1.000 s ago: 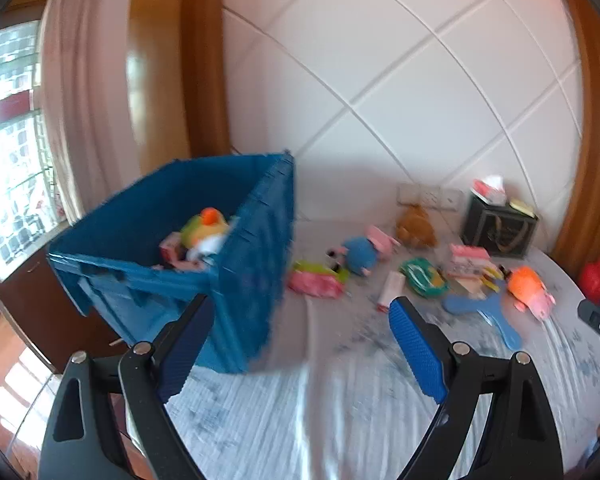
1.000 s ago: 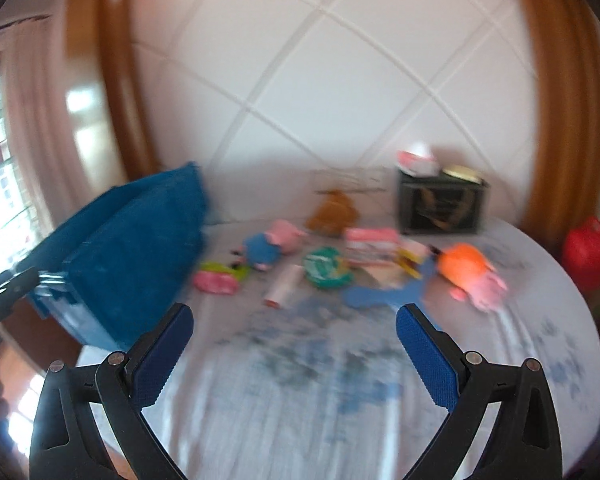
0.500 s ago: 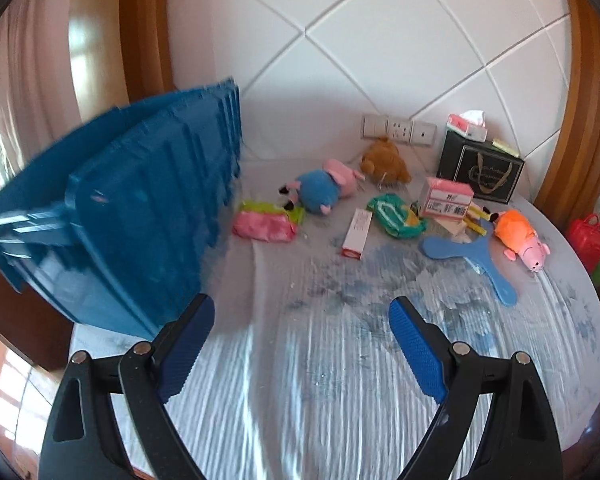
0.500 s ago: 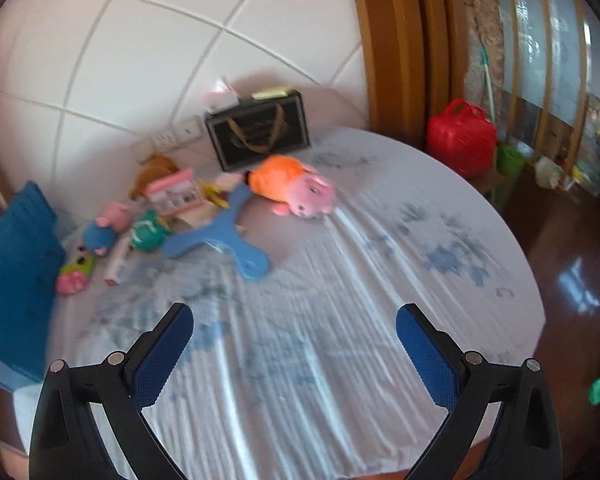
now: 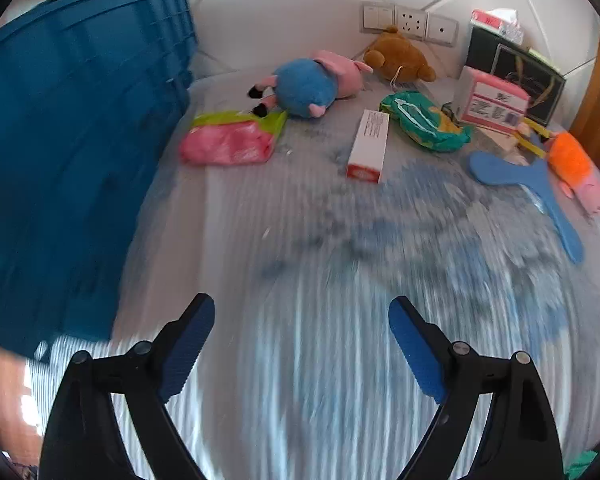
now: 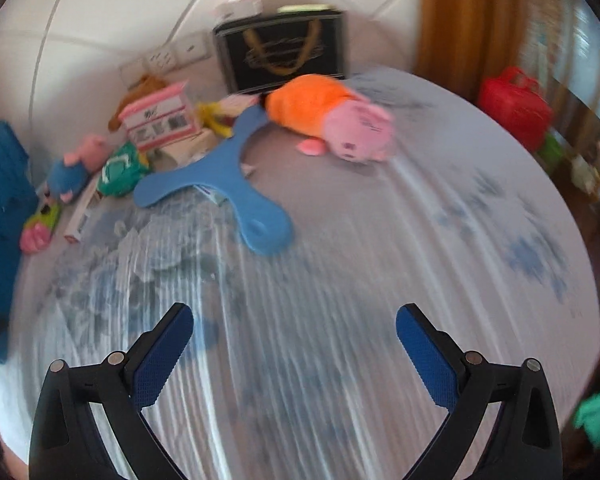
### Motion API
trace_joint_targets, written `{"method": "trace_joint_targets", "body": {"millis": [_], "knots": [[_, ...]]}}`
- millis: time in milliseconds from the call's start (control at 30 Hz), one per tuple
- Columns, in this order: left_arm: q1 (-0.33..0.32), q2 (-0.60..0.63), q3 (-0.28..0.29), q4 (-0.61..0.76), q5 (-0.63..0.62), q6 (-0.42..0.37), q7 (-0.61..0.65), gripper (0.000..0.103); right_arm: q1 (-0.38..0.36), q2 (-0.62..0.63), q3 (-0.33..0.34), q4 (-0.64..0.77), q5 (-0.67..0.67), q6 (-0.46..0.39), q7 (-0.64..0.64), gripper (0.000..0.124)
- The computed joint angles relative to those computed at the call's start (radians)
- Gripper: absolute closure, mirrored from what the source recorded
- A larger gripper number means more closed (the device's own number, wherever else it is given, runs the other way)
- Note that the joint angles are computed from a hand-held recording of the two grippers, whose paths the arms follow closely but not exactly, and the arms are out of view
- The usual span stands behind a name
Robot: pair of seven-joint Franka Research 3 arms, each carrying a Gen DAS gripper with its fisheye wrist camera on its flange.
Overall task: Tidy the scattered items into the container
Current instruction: 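Withdraw both tools from the crate toward the remaining toys, then grasp the white box with left tool while right tool grasps blue boomerang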
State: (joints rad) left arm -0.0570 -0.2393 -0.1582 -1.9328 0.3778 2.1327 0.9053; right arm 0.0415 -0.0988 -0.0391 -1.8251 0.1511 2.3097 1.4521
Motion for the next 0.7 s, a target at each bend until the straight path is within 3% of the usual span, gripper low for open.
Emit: {"method": "trace_joint_targets", "body": {"millis": [233, 433, 533, 700], "knots": [[0.011, 0.342, 0.022, 0.292, -0.014, 0.12, 0.075, 0.02, 0.036, 0.303, 0.014, 0.289, 0.001, -0.012, -0.096, 0.021], [-0.01, 0.613, 0.042, 0.6, -0.03, 0.045, 0.173, 0.02, 0.062, 0.46, 0.008, 0.466, -0.039, -0.028, -0.127, 0.021], [-0.012, 0.696, 0.047, 0.7, -0.064, 0.0, 0.199, 0.019, 0.07, 0.523, 0.0, 0.539, -0.059, -0.053, -0.128, 0.021], [-0.01, 0.733, 0.057, 0.728, -0.095, 0.058, 0.163, 0.016, 0.073, 0.568, -0.001, 0.585, -0.058, -0.074, -0.136, 0.021]]}}
